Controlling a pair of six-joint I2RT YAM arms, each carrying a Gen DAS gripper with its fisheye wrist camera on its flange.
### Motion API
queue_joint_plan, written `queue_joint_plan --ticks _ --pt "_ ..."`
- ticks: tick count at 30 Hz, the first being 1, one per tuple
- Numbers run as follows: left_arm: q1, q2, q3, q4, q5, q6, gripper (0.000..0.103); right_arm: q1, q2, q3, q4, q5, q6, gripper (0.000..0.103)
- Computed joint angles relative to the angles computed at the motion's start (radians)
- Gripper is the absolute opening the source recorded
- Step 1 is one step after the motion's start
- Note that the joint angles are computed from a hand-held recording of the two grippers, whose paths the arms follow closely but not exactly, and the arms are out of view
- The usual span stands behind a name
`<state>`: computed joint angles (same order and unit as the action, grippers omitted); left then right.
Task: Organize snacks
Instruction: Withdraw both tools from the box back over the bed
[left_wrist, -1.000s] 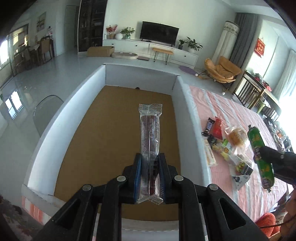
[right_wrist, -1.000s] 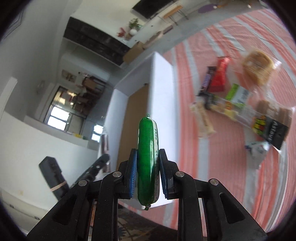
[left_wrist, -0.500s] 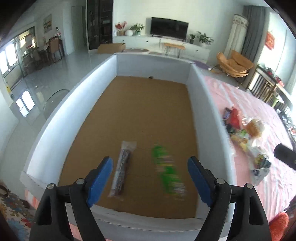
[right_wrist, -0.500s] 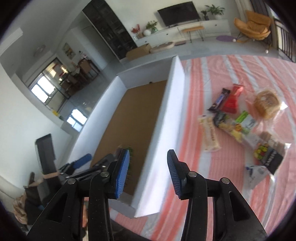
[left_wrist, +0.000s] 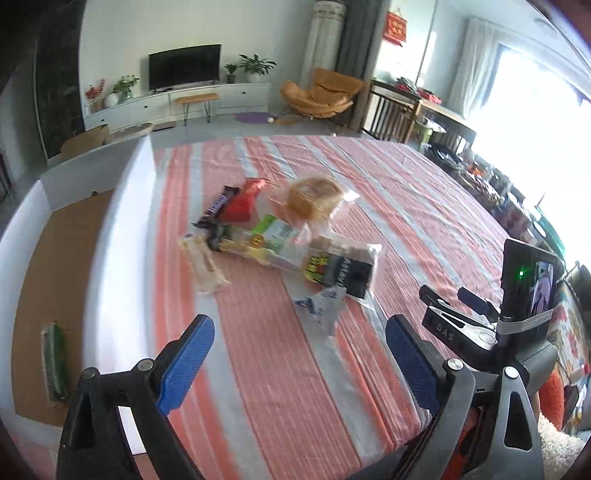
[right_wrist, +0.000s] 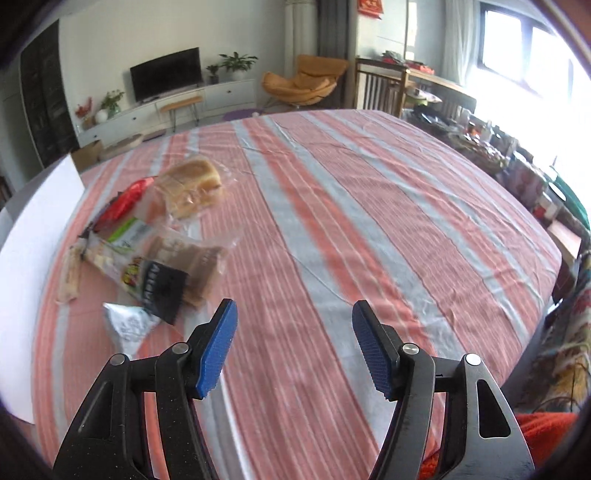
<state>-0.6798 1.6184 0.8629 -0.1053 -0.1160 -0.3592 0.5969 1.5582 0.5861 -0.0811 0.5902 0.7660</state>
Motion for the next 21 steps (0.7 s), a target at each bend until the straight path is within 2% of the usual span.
queue_joint_plan --ticks 2,4,7,12,21 --pt "-0.039 0.104 0.06 0.001 -0.029 -0.015 0.094 -0.013 0.008 -0.039 0.039 -0.011 0.015 0.068" --pt "-0.062 0.177 0.075 0.016 -0.059 -0.033 0.094 -0.057 0.0 -0.058 0.067 -0.071 0.016 0.068" --pt "-0.06 0.261 0.098 0.025 -0.072 -0.048 0.093 -0.072 -0.019 -0.091 0.1 -0.07 0.044 0.068" --pt "-0.042 0.322 0.103 0.035 -0.096 -0.048 0.093 -0.114 0.03 -0.083 0.127 -0.13 0.06 0.068" --pt "-0.006 0.397 0.112 0.065 -0.091 -0.046 0.093 -0.095 0.082 -0.051 0.114 -0.124 0.055 0.068"
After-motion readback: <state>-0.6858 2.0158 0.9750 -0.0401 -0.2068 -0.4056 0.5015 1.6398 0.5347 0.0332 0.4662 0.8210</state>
